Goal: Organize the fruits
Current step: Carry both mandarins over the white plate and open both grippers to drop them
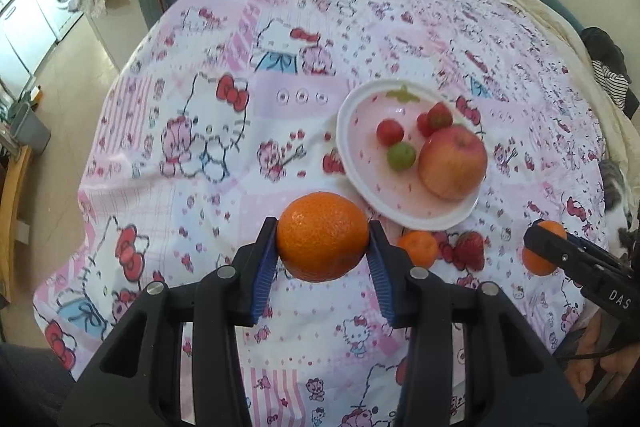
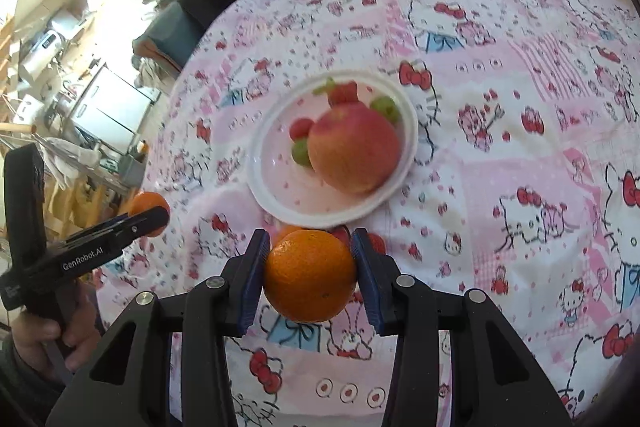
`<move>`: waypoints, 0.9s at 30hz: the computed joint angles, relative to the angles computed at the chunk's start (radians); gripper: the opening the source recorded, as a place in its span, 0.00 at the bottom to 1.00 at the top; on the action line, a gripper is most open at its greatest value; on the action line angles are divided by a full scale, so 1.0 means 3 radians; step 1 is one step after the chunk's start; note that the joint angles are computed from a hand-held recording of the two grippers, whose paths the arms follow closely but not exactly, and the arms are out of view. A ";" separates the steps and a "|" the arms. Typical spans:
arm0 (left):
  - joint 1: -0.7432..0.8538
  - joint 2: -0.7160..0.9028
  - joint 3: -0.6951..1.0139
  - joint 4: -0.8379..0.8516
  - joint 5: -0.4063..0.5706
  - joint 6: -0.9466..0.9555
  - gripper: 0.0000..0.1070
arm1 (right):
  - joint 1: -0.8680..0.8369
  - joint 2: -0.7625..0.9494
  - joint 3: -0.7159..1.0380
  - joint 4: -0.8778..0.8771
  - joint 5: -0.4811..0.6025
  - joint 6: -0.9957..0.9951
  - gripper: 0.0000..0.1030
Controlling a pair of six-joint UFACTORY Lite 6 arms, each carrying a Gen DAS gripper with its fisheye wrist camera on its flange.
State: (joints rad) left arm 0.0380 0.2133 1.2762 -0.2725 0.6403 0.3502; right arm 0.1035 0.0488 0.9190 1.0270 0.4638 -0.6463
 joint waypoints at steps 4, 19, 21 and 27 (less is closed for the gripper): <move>-0.0062 0.0175 0.0306 0.0014 0.0097 -0.0041 0.36 | -0.0060 0.0037 0.0122 0.0049 0.0045 -0.0077 0.43; -0.0262 0.1023 0.1529 0.0160 0.0391 -0.0245 0.36 | -0.0309 0.0692 0.1049 -0.0148 0.0197 -0.0019 0.43; -0.0282 0.1198 0.1737 0.0174 0.0435 -0.0278 0.36 | -0.0336 0.0860 0.1237 -0.0196 0.0224 0.0011 0.43; -0.0313 0.1674 0.2299 0.0142 0.0605 -0.0247 0.36 | -0.0413 0.1365 0.1768 -0.0254 0.0334 0.0123 0.43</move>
State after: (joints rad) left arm -0.0559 0.7155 1.9659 -0.2300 0.8218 0.2762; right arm -0.0205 0.4584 1.4493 0.9507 0.5639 -0.6093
